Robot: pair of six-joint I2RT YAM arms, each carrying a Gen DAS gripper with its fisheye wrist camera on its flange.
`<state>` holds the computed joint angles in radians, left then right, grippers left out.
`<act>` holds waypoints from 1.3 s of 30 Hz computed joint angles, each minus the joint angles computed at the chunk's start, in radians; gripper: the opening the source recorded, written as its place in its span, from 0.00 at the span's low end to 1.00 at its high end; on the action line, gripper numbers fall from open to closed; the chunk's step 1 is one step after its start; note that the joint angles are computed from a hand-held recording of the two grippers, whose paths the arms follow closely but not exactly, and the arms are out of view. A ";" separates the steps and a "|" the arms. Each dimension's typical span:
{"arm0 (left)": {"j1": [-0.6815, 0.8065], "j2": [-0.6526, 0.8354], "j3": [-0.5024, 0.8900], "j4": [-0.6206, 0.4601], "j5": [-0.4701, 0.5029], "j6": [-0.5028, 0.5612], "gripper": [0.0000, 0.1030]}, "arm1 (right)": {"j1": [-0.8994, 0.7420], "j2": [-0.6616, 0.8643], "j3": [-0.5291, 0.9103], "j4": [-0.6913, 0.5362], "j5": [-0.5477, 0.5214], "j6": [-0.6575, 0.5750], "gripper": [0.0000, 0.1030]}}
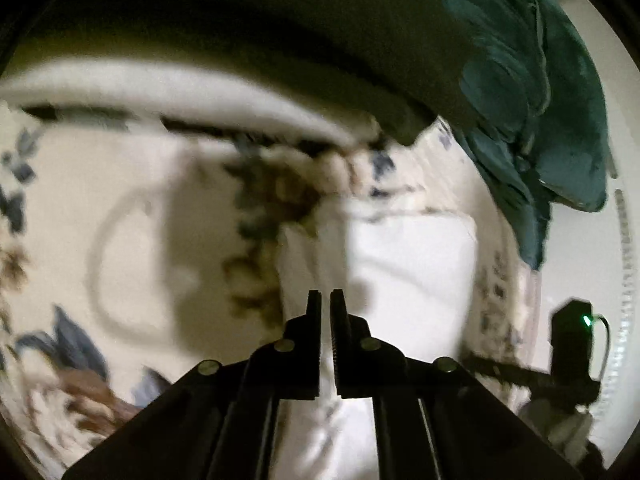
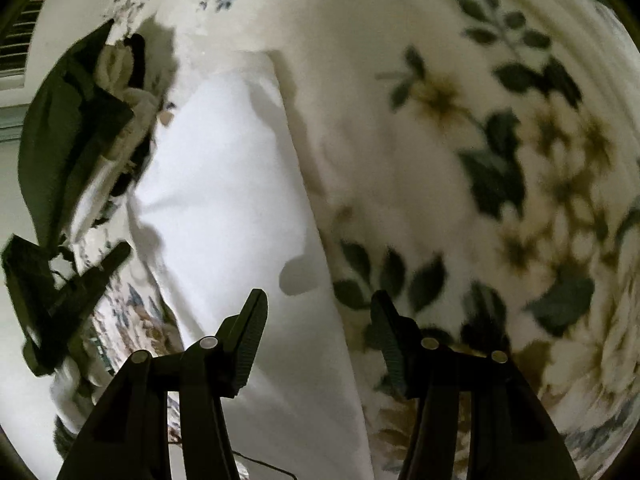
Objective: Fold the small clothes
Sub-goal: 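Press the folded T-shirt with the left gripper while the right gripper releases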
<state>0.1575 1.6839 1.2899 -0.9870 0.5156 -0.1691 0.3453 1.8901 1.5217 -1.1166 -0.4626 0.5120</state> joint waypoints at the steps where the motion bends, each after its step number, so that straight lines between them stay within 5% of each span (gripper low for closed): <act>1: -0.002 0.013 -0.001 0.005 0.027 0.002 0.07 | -0.009 0.017 0.018 -0.001 -0.011 -0.015 0.54; 5: -0.040 0.096 0.035 0.056 0.055 -0.023 0.41 | -0.047 0.098 0.117 0.015 -0.058 -0.071 0.54; 13: -0.087 0.198 0.075 0.121 0.039 -0.058 0.42 | -0.094 0.376 0.417 -0.044 -0.195 -0.179 0.55; 19: -0.042 0.004 -0.031 0.124 -0.008 -0.081 0.43 | -0.084 0.393 0.434 -0.039 -0.213 -0.184 0.55; 21: -0.009 -0.027 -0.072 0.135 -0.006 -0.088 0.72 | -0.090 0.382 0.416 -0.040 -0.221 -0.203 0.55; 22: 0.008 -0.018 -0.092 0.156 0.030 -0.097 0.78 | -0.092 0.382 0.409 -0.041 -0.223 -0.210 0.55; 27: -0.027 0.109 -0.067 0.245 0.059 -0.134 0.80 | -0.100 0.378 0.389 -0.014 -0.236 -0.183 0.56; 32: -0.079 0.111 -0.065 0.385 0.074 -0.205 0.77 | -0.086 0.389 0.394 0.001 -0.229 -0.186 0.59; 35: -0.110 0.122 -0.059 0.400 0.041 -0.194 0.10 | -0.075 0.395 0.407 0.009 -0.217 -0.184 0.59; 37: -0.117 0.113 -0.075 0.423 0.037 -0.206 0.10 | -0.065 0.375 0.392 0.039 -0.190 -0.178 0.55; 39: -0.125 0.089 -0.090 0.435 0.019 -0.201 0.10 | -0.045 0.359 0.392 0.051 -0.131 -0.183 0.18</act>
